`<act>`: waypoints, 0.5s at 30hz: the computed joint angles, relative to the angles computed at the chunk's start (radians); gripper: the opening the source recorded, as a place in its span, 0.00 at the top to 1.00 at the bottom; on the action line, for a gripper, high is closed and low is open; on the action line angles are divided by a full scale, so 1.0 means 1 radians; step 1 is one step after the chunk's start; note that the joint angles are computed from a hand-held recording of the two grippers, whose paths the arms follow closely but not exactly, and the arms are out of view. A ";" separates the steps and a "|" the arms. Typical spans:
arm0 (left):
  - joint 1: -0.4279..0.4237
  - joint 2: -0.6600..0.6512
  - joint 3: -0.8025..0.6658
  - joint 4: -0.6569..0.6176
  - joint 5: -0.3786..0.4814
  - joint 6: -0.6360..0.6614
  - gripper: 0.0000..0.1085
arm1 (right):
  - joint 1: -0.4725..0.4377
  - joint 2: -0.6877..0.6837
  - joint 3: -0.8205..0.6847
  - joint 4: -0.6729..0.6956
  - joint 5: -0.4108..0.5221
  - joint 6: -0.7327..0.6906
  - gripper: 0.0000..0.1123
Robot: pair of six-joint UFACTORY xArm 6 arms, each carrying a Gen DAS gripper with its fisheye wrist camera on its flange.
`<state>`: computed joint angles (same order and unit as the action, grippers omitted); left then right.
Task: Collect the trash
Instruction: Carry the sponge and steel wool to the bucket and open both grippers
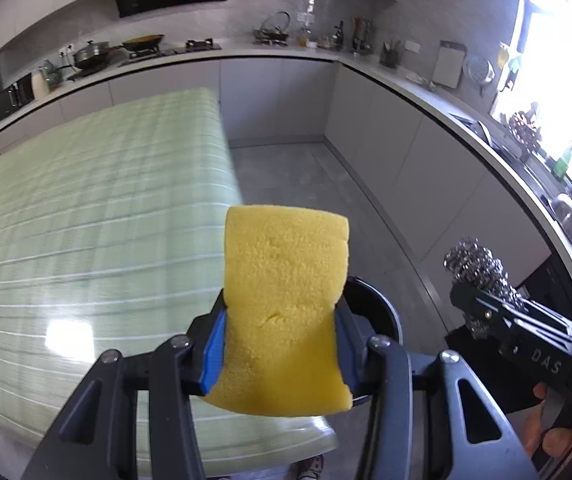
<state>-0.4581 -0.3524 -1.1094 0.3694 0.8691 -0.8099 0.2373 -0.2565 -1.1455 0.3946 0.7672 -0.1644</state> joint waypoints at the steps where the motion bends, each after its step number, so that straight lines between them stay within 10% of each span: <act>1: -0.007 0.019 -0.011 -0.006 -0.005 -0.002 0.56 | -0.016 0.008 -0.002 0.003 0.000 -0.012 0.60; 15: -0.086 0.256 -0.082 0.047 0.030 -0.179 0.53 | -0.068 0.221 -0.059 0.021 -0.007 -0.173 0.59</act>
<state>-0.5440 -0.0960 -1.1918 0.4165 0.8991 -0.9888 0.1693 -0.0359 -1.2041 0.4155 0.7606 -0.3370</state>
